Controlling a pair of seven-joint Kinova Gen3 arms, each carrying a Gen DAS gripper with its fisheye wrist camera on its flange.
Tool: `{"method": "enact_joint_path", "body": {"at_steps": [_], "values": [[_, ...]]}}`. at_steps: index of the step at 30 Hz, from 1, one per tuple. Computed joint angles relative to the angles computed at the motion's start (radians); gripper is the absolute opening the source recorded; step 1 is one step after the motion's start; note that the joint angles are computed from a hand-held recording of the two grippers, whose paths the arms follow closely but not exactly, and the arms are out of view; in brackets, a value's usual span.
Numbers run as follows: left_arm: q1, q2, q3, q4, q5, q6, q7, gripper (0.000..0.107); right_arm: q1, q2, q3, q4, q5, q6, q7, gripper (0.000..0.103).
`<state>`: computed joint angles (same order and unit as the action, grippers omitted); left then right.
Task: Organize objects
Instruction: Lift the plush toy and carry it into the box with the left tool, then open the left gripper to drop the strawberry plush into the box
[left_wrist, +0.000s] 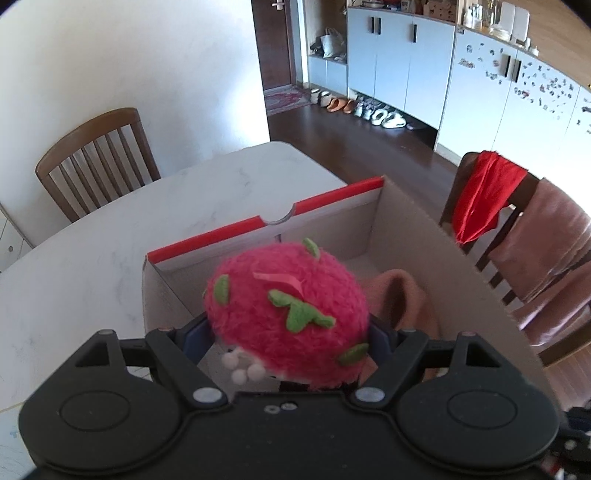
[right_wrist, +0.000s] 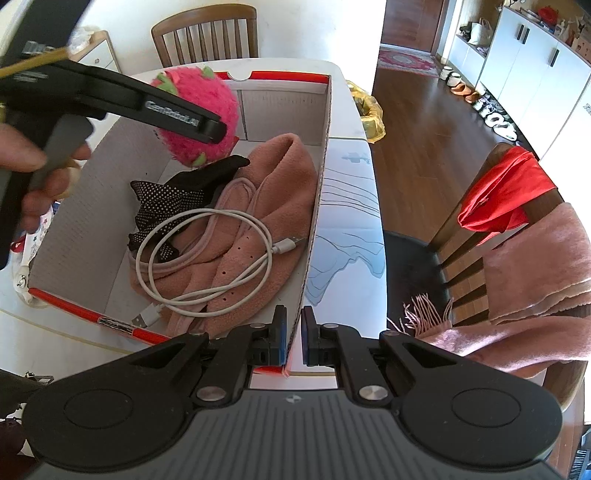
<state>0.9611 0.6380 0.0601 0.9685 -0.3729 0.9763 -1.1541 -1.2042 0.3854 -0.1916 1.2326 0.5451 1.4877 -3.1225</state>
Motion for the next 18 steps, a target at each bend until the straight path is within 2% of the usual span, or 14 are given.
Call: {"method": "enact_joint_path", "body": {"at_steps": [5,9,18], "values": [[-0.007,0.052,0.002,-0.071,0.020,0.076,-0.016,0.083,0.000,-0.002,-0.001,0.004,0.001,-0.004,-0.002,0.008],[-0.009,0.084,0.010,-0.119,0.038,0.136,-0.073,0.086,0.000,-0.002,-0.001,0.004,0.000,-0.004,-0.003,0.008],[0.003,0.062,-0.004,-0.079,0.043,0.118,-0.087,0.092,0.000,-0.003,-0.001,0.004,0.000,-0.004,-0.003,0.008]]}}
